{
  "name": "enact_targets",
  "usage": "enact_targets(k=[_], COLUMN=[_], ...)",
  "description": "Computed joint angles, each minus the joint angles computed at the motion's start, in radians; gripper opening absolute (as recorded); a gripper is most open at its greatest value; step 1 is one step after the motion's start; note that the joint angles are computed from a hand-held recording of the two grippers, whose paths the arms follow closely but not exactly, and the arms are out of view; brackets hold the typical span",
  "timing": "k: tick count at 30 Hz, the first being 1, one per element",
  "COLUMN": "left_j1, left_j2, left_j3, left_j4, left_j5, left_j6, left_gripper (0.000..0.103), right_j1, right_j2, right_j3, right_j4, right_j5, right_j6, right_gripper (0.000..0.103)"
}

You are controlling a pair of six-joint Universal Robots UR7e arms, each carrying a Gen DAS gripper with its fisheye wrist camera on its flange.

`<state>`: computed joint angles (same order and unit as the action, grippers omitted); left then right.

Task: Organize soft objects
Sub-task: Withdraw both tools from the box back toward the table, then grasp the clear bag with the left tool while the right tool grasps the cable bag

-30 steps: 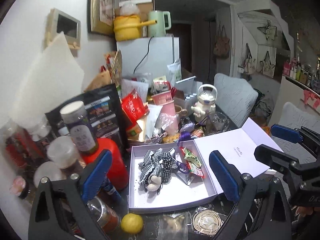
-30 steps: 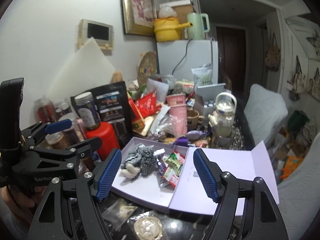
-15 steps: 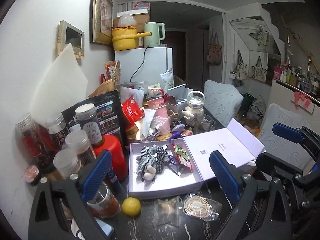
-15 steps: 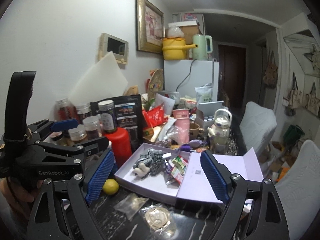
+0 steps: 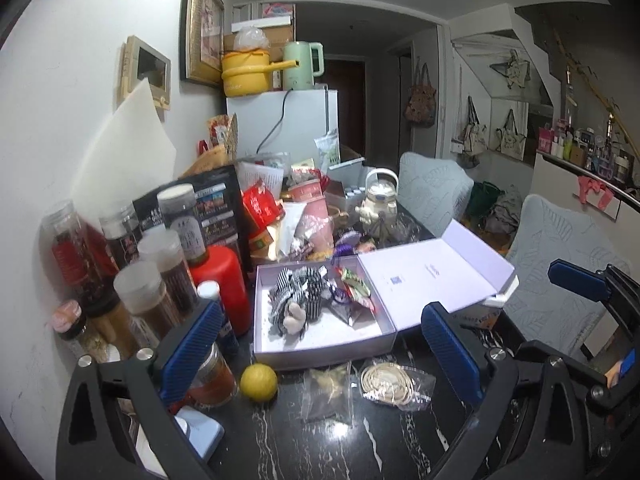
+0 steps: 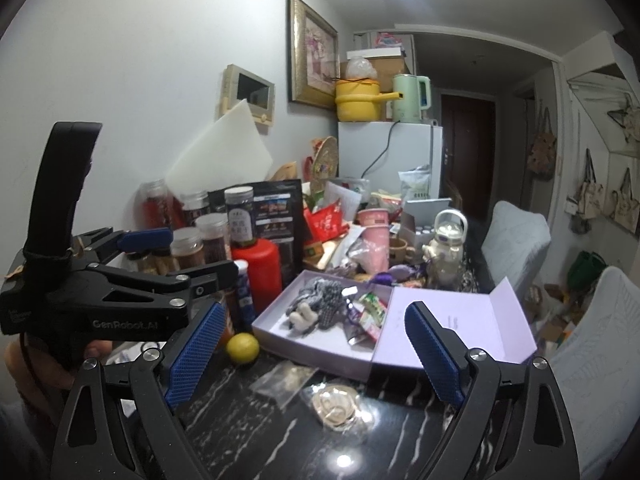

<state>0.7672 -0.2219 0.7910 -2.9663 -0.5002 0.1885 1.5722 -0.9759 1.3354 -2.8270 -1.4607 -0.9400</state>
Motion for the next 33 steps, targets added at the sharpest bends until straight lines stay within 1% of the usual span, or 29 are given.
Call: enact_targets(k=[3, 6, 11, 15, 18, 22, 25, 29, 33], left_j1=[0.001, 0.007, 0.019, 0.034, 0.052, 0.077, 0.087, 0.103, 0.130], left_j2=[-0.001, -0.018, -0.038, -0.044, -0.045, -0.042, -0.020, 0.007, 0.029], left_j3=[0.022, 0.062, 0.119, 0.148, 0.162, 0.159, 0.140, 0.093, 0.043], left_j4=[-0.008, -0.007, -0.002, 0.029, 0.059, 0.117, 0.130, 0.202, 0.278], left_j5=[0.015, 0.010, 0.001, 0.004, -0.008, -0.052, -0.042, -0.052, -0.079], left_j6=[-0.010, -0.044, -0.102, -0.164, -0.206, -0.264, -0.306, -0.329, -0.364], left_gripper=[0.102, 0.102, 0.102, 0.102, 0.102, 0.102, 0.102, 0.102, 0.102], right_j1=[-0.003, -0.008, -0.025, -0.039, -0.049, -0.059, -0.066, -0.074, -0.079], right_j2=[-0.006, -0.003, 0.008, 0.026, 0.047, 0.074, 0.098, 0.134, 0.178], right_j3=[0.028, 0.041, 0.040, 0.038, 0.023, -0.001, -0.032, -0.087, -0.154], right_j4=[-0.019, -0.022, 0.024, 0.033, 0.055, 0.088, 0.125, 0.177, 0.224], right_j5=[-0.012, -0.028, -0.042, -0.051, -0.058, -0.064, -0.065, -0.073, -0.106], right_j6=[-0.007, -0.023, -0.005, -0.015, -0.028, -0.049, -0.064, -0.078, -0.079], right_gripper=[0.093, 0.093, 0.093, 0.093, 0.093, 0.093, 0.093, 0.093, 0.093])
